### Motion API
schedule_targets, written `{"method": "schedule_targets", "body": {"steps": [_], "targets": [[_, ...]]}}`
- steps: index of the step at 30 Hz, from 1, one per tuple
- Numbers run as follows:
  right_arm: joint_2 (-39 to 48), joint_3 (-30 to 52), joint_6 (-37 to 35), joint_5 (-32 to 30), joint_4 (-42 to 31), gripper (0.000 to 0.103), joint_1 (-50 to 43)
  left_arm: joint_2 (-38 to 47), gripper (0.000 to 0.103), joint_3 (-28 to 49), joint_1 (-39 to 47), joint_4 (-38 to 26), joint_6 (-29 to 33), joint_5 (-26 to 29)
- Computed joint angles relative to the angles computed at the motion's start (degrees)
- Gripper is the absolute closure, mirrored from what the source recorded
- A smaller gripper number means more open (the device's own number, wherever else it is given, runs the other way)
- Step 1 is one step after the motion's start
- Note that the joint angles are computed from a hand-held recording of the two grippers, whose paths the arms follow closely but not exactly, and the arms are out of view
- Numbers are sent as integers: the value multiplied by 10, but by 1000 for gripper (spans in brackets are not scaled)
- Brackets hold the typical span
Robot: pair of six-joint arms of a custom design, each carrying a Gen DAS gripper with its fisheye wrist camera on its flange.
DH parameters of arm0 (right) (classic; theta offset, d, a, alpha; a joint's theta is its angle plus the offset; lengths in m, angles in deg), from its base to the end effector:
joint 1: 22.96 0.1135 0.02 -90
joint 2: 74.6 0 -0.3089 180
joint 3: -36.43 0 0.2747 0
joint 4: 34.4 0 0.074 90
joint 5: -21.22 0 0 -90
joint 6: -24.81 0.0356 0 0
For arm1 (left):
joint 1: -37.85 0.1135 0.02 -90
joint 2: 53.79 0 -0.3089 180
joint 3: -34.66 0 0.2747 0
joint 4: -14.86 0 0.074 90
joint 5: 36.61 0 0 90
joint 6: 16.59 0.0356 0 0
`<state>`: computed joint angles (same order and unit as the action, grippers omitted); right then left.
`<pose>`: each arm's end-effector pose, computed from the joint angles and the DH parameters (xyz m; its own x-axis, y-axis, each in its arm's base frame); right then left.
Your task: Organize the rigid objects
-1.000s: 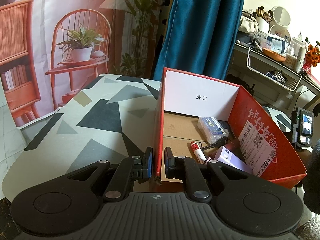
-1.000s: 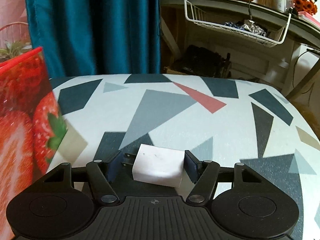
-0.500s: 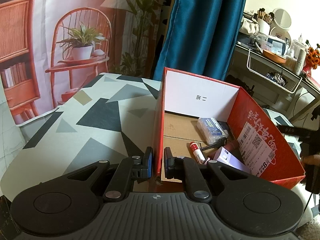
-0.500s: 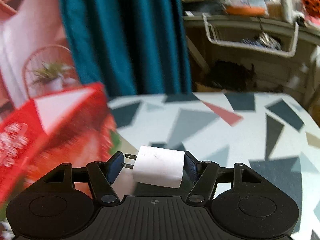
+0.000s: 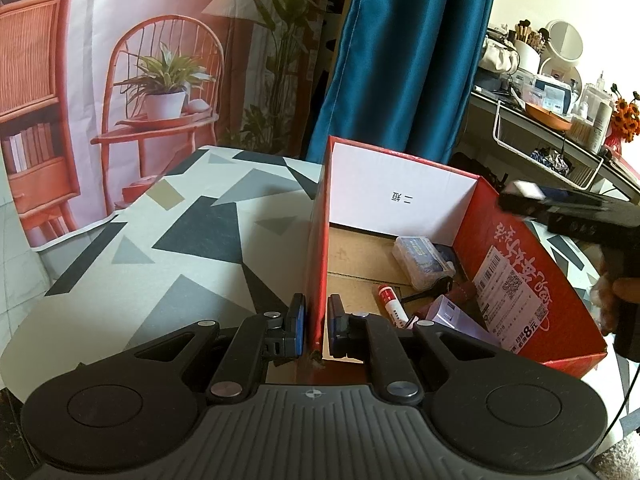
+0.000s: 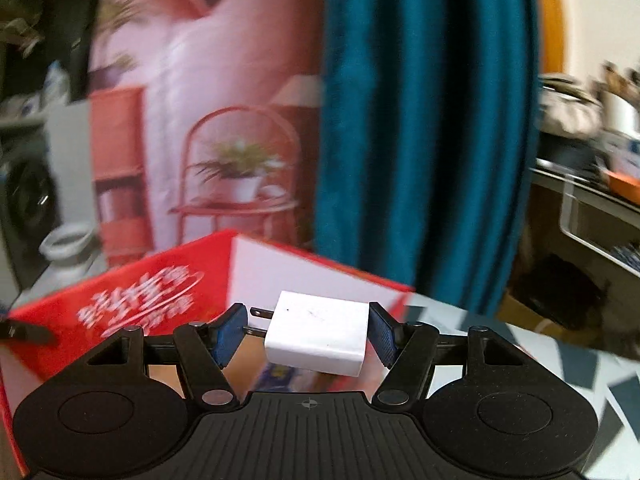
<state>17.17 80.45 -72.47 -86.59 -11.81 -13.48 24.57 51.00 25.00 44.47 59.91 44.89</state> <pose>0.3058 0.0621 0.1730 -0.3615 -0.1827 -0.9143 -0.4795 0.8774 0.0143 0.1754 -0.0346 0.1149 -0.5311 -0.1157 -0.8394 -0.0264 0.9924 -0.1200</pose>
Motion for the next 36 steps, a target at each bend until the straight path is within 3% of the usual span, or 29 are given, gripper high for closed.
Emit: {"method": "schedule_targets", "body": {"steps": [5, 13, 24, 28, 36], "targets": [[28, 32, -55, -4, -44, 42, 36, 1, 90, -2, 4, 5, 4, 6], [43, 46, -66, 4, -91, 42, 47, 1, 90, 0, 3, 2, 2, 5], [35, 73, -17, 35, -132, 42, 54, -1, 90, 5, 2, -9, 4, 3], [11, 89, 19, 53, -186, 33, 52, 0, 90, 6, 2, -10, 3, 2], [-63, 93, 77, 74, -278, 6, 49, -2, 90, 17, 8, -33, -5, 8]]}}
